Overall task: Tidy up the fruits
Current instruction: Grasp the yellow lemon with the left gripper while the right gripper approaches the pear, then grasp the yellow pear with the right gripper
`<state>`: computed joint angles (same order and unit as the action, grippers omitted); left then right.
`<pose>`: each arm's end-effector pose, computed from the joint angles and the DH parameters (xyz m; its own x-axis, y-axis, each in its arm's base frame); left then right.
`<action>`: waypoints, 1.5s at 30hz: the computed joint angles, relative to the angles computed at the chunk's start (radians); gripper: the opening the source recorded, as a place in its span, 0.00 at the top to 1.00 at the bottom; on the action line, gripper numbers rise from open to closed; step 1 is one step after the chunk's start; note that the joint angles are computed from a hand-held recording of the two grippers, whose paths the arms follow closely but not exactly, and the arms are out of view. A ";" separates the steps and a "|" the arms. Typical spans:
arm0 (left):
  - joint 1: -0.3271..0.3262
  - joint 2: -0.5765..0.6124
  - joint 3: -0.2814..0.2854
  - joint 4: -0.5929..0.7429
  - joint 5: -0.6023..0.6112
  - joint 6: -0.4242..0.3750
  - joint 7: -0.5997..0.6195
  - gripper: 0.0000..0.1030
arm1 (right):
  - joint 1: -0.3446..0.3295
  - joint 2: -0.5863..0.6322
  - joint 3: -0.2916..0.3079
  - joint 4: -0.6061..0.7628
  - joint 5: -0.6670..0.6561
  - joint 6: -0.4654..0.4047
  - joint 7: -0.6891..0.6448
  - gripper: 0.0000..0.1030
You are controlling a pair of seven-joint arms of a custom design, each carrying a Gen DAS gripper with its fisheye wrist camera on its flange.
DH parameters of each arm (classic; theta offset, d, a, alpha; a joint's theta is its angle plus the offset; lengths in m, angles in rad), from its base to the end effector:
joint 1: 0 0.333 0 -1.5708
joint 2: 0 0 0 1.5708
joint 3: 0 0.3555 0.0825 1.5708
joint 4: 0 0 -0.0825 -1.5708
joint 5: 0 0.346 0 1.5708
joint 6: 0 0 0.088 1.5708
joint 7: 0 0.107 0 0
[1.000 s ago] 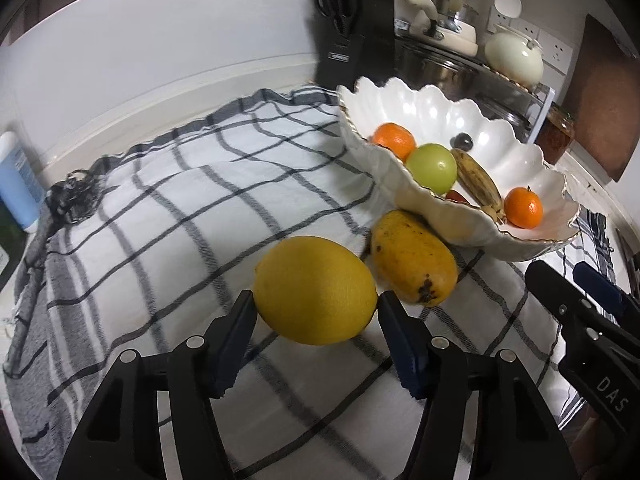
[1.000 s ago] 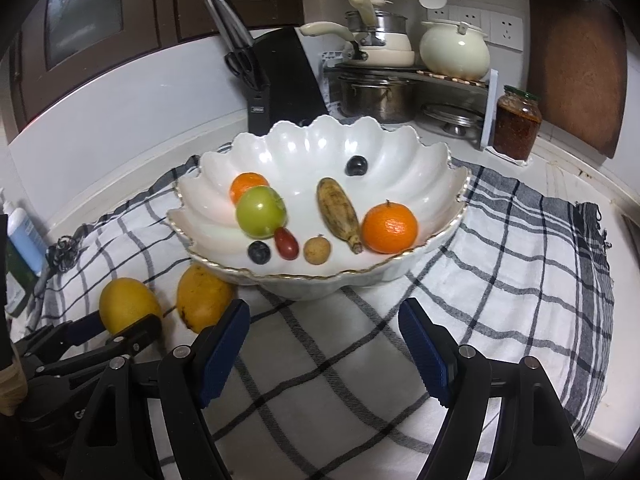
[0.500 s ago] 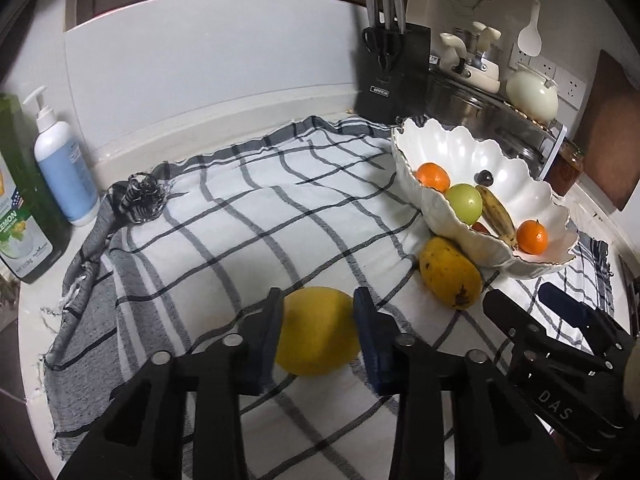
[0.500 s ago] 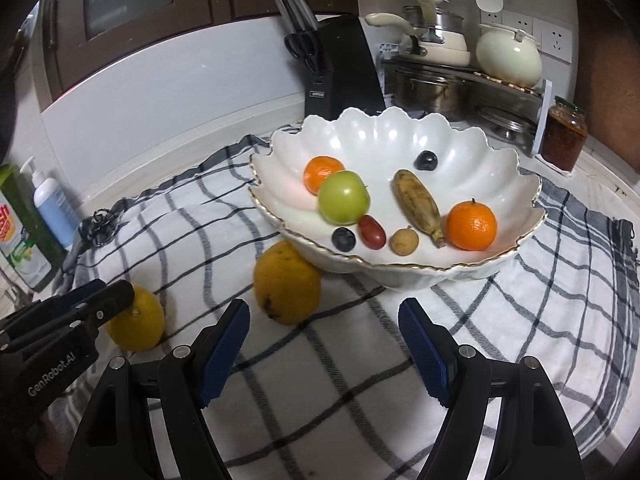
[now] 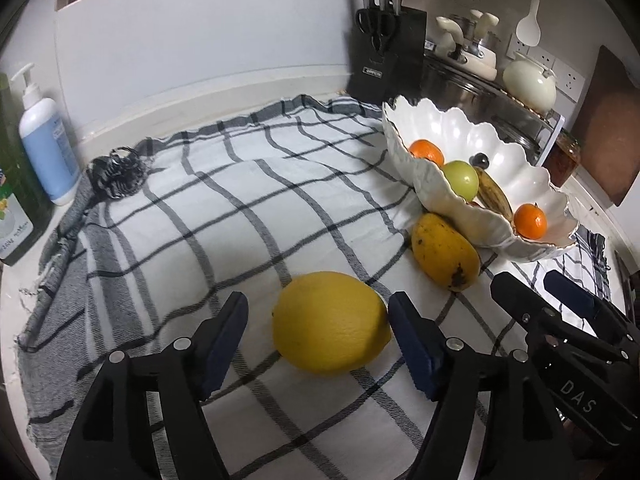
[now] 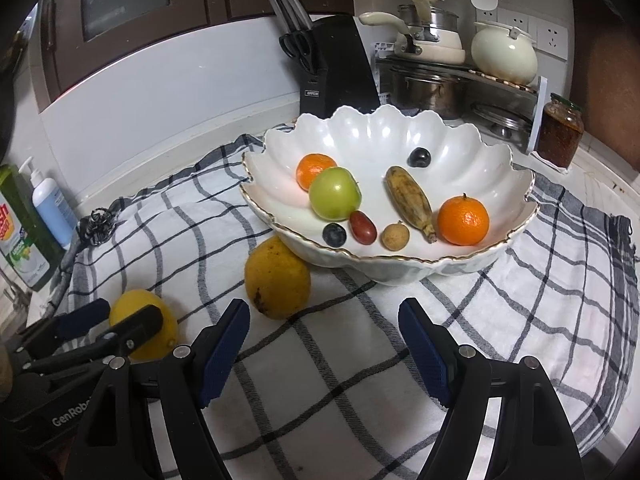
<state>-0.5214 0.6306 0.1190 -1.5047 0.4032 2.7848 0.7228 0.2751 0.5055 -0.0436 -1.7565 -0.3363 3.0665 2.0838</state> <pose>0.6690 -0.3292 0.4221 0.0204 -0.9919 0.1258 -0.7634 -0.0966 -0.6387 0.6725 0.1916 0.4326 0.0958 -0.9913 -0.0902 -0.6951 -0.0018 -0.7189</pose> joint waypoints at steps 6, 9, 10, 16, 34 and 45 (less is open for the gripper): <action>0.019 0.032 -0.033 0.034 -0.040 -0.013 0.039 0.30 | -0.016 0.007 0.013 0.003 0.013 -0.004 -0.009 0.25; 0.023 0.048 -0.044 0.055 -0.061 -0.033 0.060 0.34 | -0.020 0.010 0.014 0.004 0.017 -0.007 -0.014 0.25; 0.027 0.054 -0.050 0.061 -0.069 -0.038 0.069 0.37 | -0.020 0.011 0.014 0.005 0.018 -0.009 -0.014 0.25; 0.024 0.054 -0.048 0.056 -0.092 -0.040 0.088 0.40 | -0.032 0.015 0.025 0.004 0.028 -0.010 -0.026 0.25; 0.007 -0.052 0.037 -0.085 0.039 0.001 -0.112 0.41 | -0.076 0.144 0.174 0.217 0.147 -0.147 -0.242 0.28; 0.027 -0.044 0.012 -0.072 0.054 -0.008 -0.110 0.41 | -0.034 0.213 0.121 0.334 0.169 -0.225 -0.250 0.50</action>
<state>-0.4945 0.5865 0.1314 -1.5771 0.4572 2.7770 0.6128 0.2414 0.7187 0.0776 -1.4228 -0.1676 2.8418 1.8339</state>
